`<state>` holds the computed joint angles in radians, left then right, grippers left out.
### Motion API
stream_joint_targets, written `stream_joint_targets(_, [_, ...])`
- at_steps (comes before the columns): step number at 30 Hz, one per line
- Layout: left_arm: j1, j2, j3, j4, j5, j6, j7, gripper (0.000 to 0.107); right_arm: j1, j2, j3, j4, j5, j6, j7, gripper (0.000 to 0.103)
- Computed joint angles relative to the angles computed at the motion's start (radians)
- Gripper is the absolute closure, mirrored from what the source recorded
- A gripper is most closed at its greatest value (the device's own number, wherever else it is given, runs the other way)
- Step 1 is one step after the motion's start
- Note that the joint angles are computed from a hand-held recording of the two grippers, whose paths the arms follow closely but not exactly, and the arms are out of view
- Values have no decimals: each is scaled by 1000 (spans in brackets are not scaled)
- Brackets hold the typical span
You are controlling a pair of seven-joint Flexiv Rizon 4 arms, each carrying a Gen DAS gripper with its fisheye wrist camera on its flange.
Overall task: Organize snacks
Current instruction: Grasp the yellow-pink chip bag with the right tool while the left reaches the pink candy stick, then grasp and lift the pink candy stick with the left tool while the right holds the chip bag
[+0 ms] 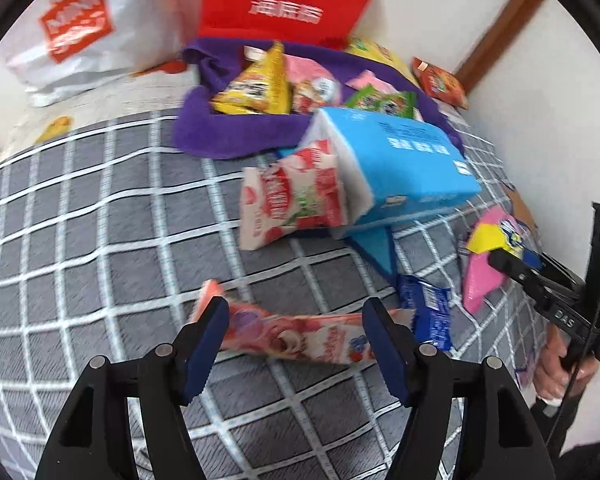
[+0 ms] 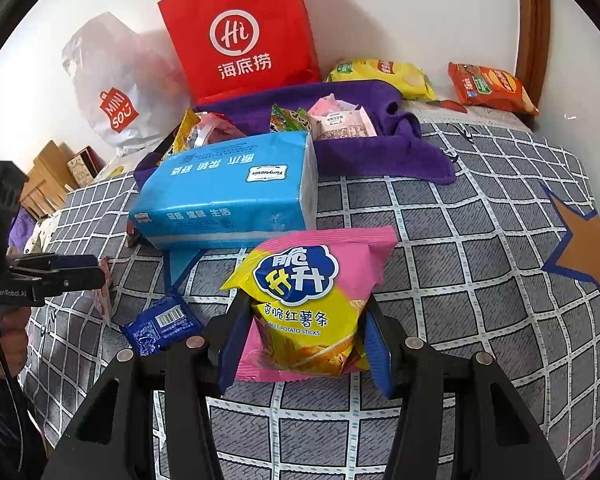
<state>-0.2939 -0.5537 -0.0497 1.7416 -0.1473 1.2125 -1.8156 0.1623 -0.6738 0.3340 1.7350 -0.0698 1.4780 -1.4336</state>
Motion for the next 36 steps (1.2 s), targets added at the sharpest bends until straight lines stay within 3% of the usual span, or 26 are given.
stream_joint_targets(3, [7, 29, -4, 52, -21, 48, -28, 40, -10, -3, 11, -2, 4, 1, -9, 50])
stream_joint_targets(6, [-27, 42, 46, 53, 5, 18, -113, 40, -22, -9, 27, -7, 7, -2, -23, 50])
stream_joint_targets(11, [43, 21, -54, 73, -80, 33, -67, 40, -33, -17, 43, -13, 17, 0, -43, 50])
stream_joint_targets(19, [45, -32, -76, 27, -139, 47, -78, 40, -80, -21, 98, -13, 43, -3, -97, 50])
stream_joint_targets(24, [24, -59, -45, -23, -134, 20, -115, 40, -92, -25, 114, -16, 60, -3, -123, 50])
stream_joint_targets(30, [-89, -109, 88, -149, 17, -56, -242, 42, -100, -35, 127, -27, 79, -8, -149, 50])
stream_joint_targets(32, [-129, -127, 135, -198, 90, -90, -285, 49, -100, -37, 128, -31, 83, -10, -153, 50])
stream_joint_targets(34, [-145, -135, 156, -229, 151, -121, -306, 69, -99, -38, 128, -34, 86, -12, -157, 50])
stream_joint_targets(36, [-145, -130, 154, -236, 190, -140, -311, 79, -98, -37, 128, -33, 89, -12, -163, 50])
